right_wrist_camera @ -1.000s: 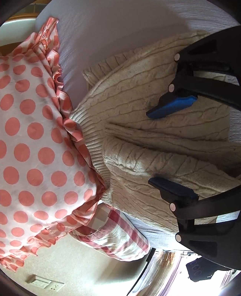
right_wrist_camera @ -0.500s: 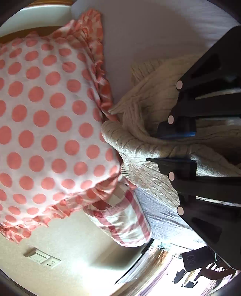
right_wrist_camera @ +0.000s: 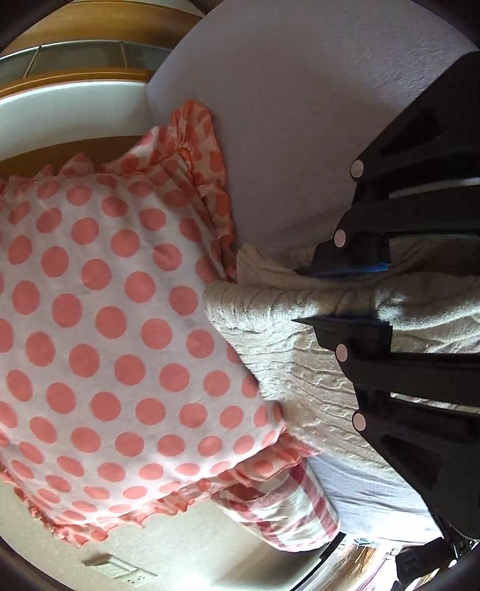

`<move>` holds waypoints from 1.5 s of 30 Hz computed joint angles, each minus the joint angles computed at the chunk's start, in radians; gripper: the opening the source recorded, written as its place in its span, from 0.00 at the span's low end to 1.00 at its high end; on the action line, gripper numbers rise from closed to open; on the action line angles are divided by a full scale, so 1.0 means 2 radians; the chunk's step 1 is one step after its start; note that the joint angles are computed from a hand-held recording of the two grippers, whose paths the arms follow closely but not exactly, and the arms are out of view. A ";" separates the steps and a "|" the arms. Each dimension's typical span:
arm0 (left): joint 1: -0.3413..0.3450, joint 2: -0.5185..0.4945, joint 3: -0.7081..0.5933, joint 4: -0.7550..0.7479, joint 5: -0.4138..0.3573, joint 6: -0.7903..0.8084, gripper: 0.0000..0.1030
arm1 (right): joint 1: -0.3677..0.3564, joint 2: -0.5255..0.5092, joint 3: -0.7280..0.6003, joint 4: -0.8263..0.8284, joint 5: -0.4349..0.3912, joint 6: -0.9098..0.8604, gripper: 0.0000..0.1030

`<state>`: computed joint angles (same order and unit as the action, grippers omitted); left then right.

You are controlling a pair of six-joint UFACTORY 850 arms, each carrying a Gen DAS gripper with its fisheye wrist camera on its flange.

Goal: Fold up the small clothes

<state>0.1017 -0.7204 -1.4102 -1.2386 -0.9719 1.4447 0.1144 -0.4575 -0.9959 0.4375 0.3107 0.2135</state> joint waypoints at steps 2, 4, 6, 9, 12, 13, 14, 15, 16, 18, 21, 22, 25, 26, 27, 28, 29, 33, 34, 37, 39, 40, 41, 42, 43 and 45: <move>-0.001 0.001 0.001 0.002 0.001 0.001 0.85 | -0.011 0.005 0.010 -0.039 -0.014 0.054 0.39; 0.000 0.003 0.001 0.003 -0.003 -0.002 0.85 | -0.017 0.034 0.054 -0.093 0.040 0.137 0.61; 0.000 0.007 0.001 -0.003 -0.014 -0.003 0.85 | -0.019 0.063 0.097 -0.159 0.113 0.202 0.74; -0.009 0.018 -0.001 -0.020 -0.034 0.001 0.87 | -0.011 0.074 0.113 -0.276 0.165 0.247 0.70; -0.037 0.033 -0.003 -0.043 -0.039 0.019 0.88 | 0.013 0.064 0.094 -0.305 0.150 0.214 0.70; -0.050 0.037 -0.005 -0.052 -0.043 0.027 0.89 | 0.021 0.056 0.082 -0.278 0.127 0.183 0.70; -0.064 0.041 -0.005 -0.060 -0.041 0.035 0.89 | 0.022 0.047 0.069 -0.259 0.098 0.173 0.71; -0.079 0.045 -0.006 -0.064 -0.036 0.045 0.90 | 0.018 0.035 0.055 -0.255 0.067 0.183 0.72; -0.096 0.050 -0.005 -0.065 -0.018 0.059 0.93 | 0.012 0.021 0.050 -0.267 0.056 0.214 0.72; -0.135 0.056 -0.003 -0.048 0.063 0.073 0.94 | -0.003 0.017 0.071 -0.322 0.098 0.281 0.72; -0.169 0.027 -0.014 0.029 0.142 0.014 0.93 | -0.002 0.025 0.092 -0.313 0.112 0.261 0.71; -0.174 0.034 0.002 0.022 0.175 0.027 0.93 | 0.001 0.026 0.096 -0.309 0.115 0.247 0.71; -0.178 0.059 0.043 0.001 0.224 0.089 0.94 | 0.000 0.044 0.111 -0.313 0.125 0.258 0.71; -0.168 0.061 0.042 0.007 0.205 0.071 0.94 | -0.010 0.054 0.123 -0.339 0.147 0.295 0.76; -0.152 0.056 0.032 0.021 0.167 0.034 0.94 | -0.021 0.063 0.136 -0.356 0.173 0.323 0.91; -0.136 0.048 0.020 0.027 0.134 -0.001 0.94 | -0.032 0.068 0.145 -0.364 0.188 0.340 0.98; -0.122 0.036 0.004 0.030 0.107 -0.030 0.94 | -0.042 0.069 0.146 -0.377 0.186 0.357 0.99; -0.101 -0.017 -0.066 0.070 0.028 -0.131 0.94 | -0.079 0.029 0.115 -0.523 0.181 0.505 0.99; -0.101 -0.031 -0.082 0.076 0.001 -0.147 0.94 | -0.082 0.018 0.107 -0.544 0.181 0.524 0.98; -0.108 -0.056 -0.109 0.087 -0.040 -0.172 0.94 | -0.090 -0.006 0.095 -0.586 0.216 0.560 0.85; -0.111 -0.064 -0.115 0.075 -0.048 -0.171 0.95 | -0.092 -0.010 0.093 -0.599 0.227 0.567 0.77; -0.113 -0.071 -0.122 0.074 -0.058 -0.176 0.95 | -0.092 -0.012 0.094 -0.601 0.231 0.565 0.70; -0.115 -0.073 -0.123 0.067 -0.061 -0.176 0.95 | -0.091 -0.013 0.097 -0.596 0.239 0.558 0.64; -0.116 -0.073 -0.123 0.062 -0.059 -0.175 0.93 | -0.092 -0.018 0.099 -0.598 0.257 0.559 0.53; -0.119 -0.073 -0.125 0.064 -0.049 -0.178 0.76 | -0.094 -0.026 0.099 -0.602 0.281 0.567 0.47; -0.119 -0.078 -0.134 0.066 -0.041 -0.183 0.53 | -0.096 -0.035 0.100 -0.607 0.316 0.581 0.39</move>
